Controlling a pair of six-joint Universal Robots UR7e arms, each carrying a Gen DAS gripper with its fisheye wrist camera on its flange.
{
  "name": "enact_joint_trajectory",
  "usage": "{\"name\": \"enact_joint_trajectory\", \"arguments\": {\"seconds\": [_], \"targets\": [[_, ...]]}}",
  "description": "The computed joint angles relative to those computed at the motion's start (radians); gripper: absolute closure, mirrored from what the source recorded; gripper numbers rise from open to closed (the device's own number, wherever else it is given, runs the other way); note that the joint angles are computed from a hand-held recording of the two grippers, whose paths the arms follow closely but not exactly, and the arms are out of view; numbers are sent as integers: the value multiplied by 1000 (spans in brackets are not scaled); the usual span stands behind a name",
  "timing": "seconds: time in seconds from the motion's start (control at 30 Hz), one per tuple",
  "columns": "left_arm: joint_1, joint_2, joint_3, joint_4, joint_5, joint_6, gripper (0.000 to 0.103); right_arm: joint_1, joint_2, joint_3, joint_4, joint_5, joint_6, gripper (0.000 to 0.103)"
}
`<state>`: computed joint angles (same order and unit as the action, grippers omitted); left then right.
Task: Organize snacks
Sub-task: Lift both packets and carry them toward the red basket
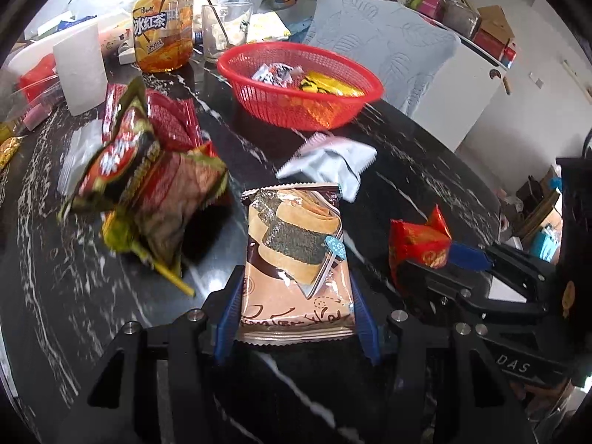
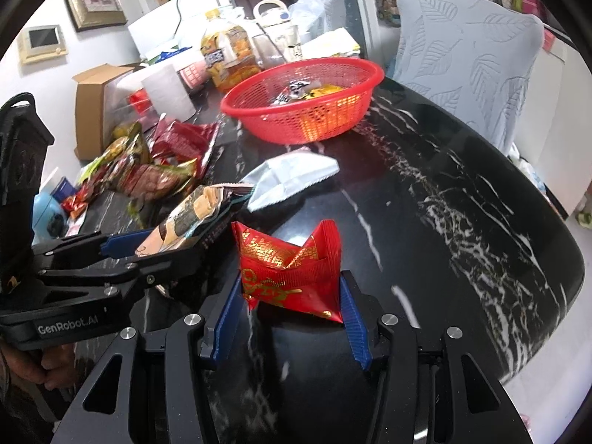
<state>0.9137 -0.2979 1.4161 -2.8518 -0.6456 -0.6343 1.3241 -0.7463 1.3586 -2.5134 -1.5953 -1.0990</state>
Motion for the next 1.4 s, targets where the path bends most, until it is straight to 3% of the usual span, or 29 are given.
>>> {"name": "enact_joint_trajectory", "arguments": {"seconds": [0.17, 0.5, 0.67, 0.83, 0.93, 1.03, 1.17, 1.2, 1.23, 1.4], "targets": [[-15, -16, 24, 73, -22, -57, 50, -8, -28, 46, -17, 0, -23, 53], [-32, -12, 42, 95, -16, -60, 50, -15, -63, 90, 0, -12, -65, 53], [-34, 17, -27, 246, 58, -76, 36, -17, -66, 103, -25, -12, -64, 48], [-23, 16, -22, 199, 61, -54, 33, -18, -60, 96, -37, -8, -42, 39], [-21, 12, 2, 122, 59, -26, 33, -14, -57, 97, -50, -13, -41, 39], [-23, 17, 1, 119, 84, -10, 52, -11, -52, 97, -58, -16, -43, 38], [-21, 19, 5, 91, 80, 20, 52, -4, -47, 121, -118, -31, -69, 38], [-20, 17, 10, 78, 76, 25, 52, -3, -46, 128, -129, -29, -79, 39], [-20, 15, 13, 68, 72, 28, 52, -3, -46, 134, -139, -28, -86, 47], [-18, 6, 30, 32, 54, 32, 52, -2, -47, 153, -170, -25, -112, 54]]}}
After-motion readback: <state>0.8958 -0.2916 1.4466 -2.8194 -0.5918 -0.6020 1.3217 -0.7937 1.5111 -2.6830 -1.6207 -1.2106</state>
